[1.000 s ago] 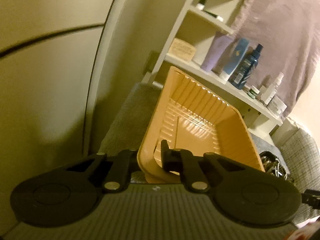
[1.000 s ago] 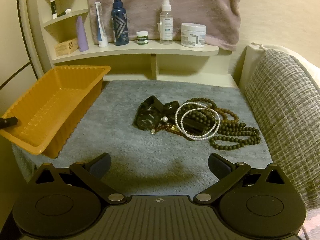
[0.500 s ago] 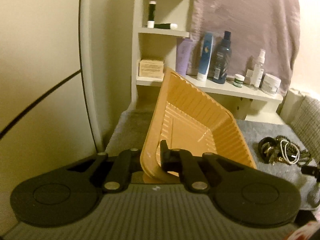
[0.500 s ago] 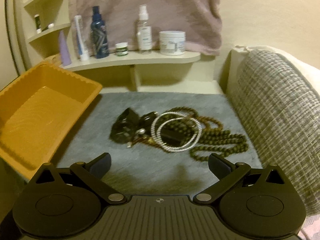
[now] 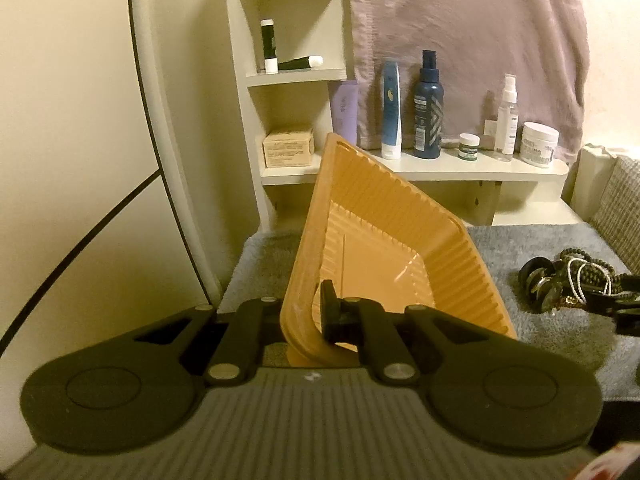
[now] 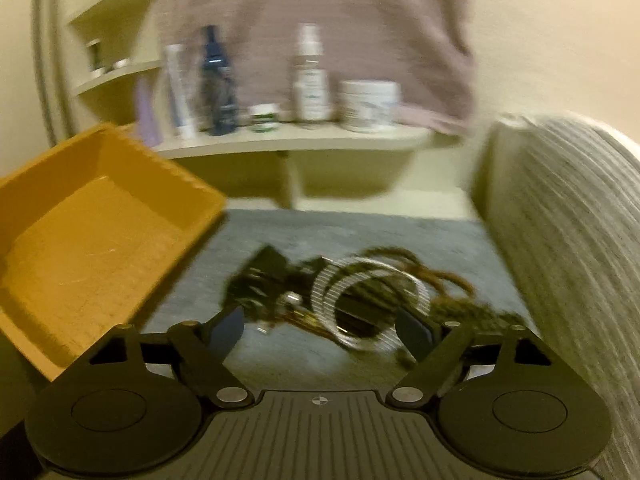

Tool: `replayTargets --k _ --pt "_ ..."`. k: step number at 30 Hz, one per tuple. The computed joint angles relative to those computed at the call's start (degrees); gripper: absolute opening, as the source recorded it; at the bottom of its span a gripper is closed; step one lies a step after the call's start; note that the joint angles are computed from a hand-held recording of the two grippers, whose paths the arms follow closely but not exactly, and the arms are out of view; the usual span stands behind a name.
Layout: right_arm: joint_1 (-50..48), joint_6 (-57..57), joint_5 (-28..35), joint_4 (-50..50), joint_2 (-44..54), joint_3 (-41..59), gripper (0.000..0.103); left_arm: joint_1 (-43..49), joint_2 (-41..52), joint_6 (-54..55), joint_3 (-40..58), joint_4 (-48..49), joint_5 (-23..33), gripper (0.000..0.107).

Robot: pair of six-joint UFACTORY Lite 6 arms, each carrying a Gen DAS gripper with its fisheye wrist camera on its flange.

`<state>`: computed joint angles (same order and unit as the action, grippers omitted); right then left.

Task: Organize jewelry
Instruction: 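Grasp the black wristwatch with the right gripper while the left gripper holds the tray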

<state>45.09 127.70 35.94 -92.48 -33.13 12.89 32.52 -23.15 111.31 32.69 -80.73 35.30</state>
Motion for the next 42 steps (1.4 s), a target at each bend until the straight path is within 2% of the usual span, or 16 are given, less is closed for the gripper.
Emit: replayTargets --k 7,15,18,21,25,28,36,42 --pt "-0.13 8.13 2.18 -16.43 19.62 8.19 0.083 -1.50 -0.96 -0.77 -0.10 0.39 -1.38 0.008" --pt "0.64 6.72 6.13 -21.99 32.56 12.98 0.083 -1.91 0.20 -0.89 0.81 0.04 -1.07 0.008" --pt "1.96 4.30 8.13 -21.59 35.27 14.01 0.076 -2.09 0.19 -1.11 0.76 -0.17 -1.30 0.008" --pt "1.88 2.92 9.50 -22.21 37.19 14.99 0.072 -2.06 -0.14 -1.31 0.49 -0.10 -1.45 0.008" --pt "2.04 0.86 10.81 -20.69 38.40 16.00 0.057 -2.28 -0.53 -1.00 0.29 -0.16 -1.69 0.008" --pt "2.14 0.17 11.12 -20.26 37.82 15.71 0.052 -2.39 -0.75 -0.90 0.11 -0.20 -1.78 0.008" --pt "3.05 2.77 13.16 -20.73 35.59 13.86 0.050 -2.32 -0.78 -0.76 0.02 -0.19 -1.77 0.008" --pt "2.42 1.16 12.11 -19.98 32.29 13.92 0.049 -2.18 -0.86 -1.24 0.09 0.10 -1.59 0.008"
